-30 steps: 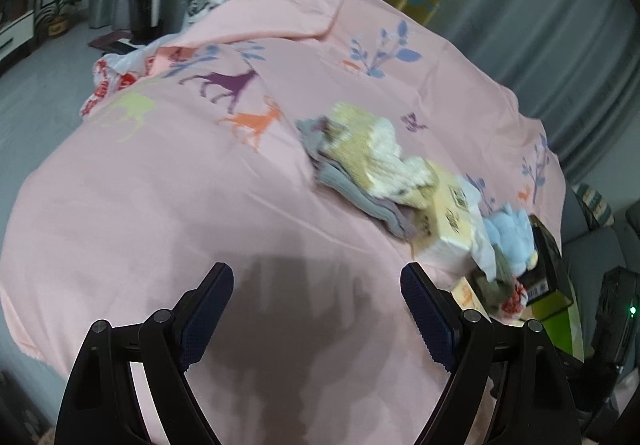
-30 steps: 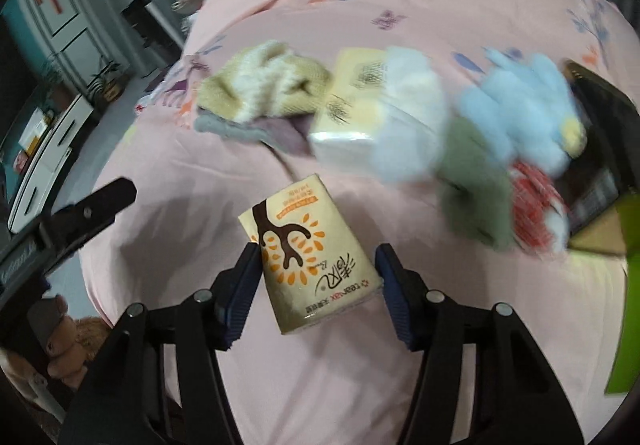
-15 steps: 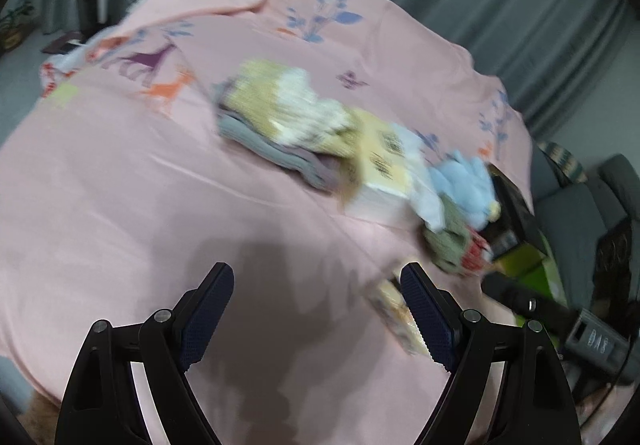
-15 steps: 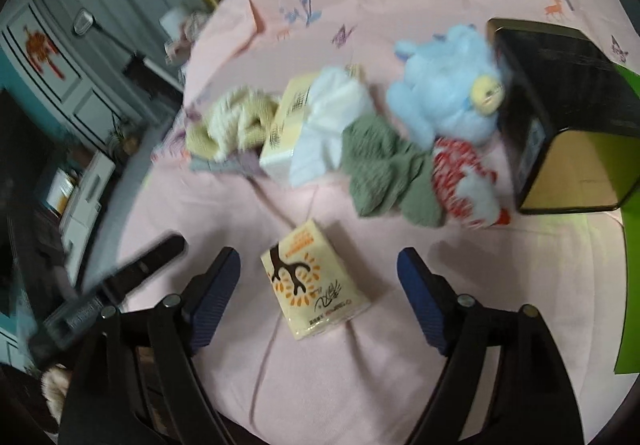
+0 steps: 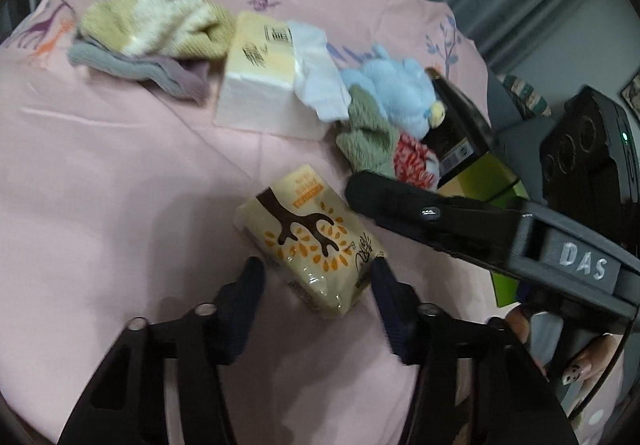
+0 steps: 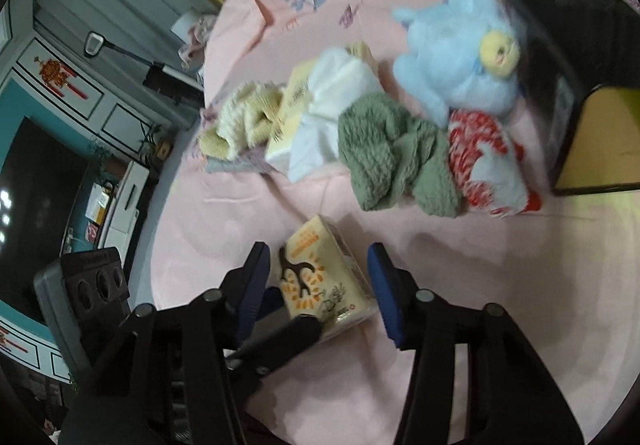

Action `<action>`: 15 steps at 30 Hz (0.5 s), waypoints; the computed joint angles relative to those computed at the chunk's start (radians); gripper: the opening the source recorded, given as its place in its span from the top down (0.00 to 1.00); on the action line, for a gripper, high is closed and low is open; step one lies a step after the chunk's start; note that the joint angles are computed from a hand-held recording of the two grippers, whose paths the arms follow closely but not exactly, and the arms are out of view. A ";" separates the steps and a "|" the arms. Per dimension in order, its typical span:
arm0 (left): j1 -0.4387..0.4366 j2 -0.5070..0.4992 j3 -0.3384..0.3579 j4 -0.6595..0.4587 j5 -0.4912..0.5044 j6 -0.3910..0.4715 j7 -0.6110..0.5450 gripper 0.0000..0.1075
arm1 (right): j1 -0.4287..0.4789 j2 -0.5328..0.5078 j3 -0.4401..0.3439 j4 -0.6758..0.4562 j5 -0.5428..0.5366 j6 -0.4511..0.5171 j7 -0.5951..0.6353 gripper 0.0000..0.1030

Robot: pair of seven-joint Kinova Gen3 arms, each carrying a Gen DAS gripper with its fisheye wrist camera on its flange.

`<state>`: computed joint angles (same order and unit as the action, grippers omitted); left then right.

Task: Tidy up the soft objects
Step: 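Grasp the yellow printed tissue pack with the right gripper and lift, then carry the yellow tissue pack into the green box and release it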

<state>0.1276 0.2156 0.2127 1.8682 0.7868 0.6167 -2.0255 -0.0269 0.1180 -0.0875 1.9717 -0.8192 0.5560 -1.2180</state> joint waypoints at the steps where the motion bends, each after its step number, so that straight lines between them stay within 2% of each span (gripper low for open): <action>1: 0.006 0.004 0.003 0.002 0.002 -0.018 -0.002 0.52 | -0.020 0.013 0.014 -0.008 0.031 0.001 -0.029 0.53; 4: 0.019 0.004 0.014 0.006 -0.009 -0.056 -0.005 0.57 | 0.018 0.064 -0.009 -0.035 0.027 0.045 -0.022 0.55; 7: 0.034 -0.008 0.014 0.011 -0.032 -0.091 0.016 0.60 | 0.036 0.059 -0.015 -0.026 0.003 0.045 0.006 0.58; 10: 0.038 -0.035 0.025 0.013 -0.029 -0.114 -0.002 0.61 | 0.059 0.011 -0.017 0.005 -0.053 0.034 0.063 0.58; 12: 0.056 -0.073 0.036 0.022 -0.029 -0.163 -0.026 0.61 | 0.063 -0.029 -0.007 0.029 -0.105 0.017 0.117 0.59; 15: 0.072 -0.110 0.047 0.021 0.008 -0.194 -0.085 0.61 | 0.050 -0.125 0.029 0.076 -0.161 -0.022 0.175 0.59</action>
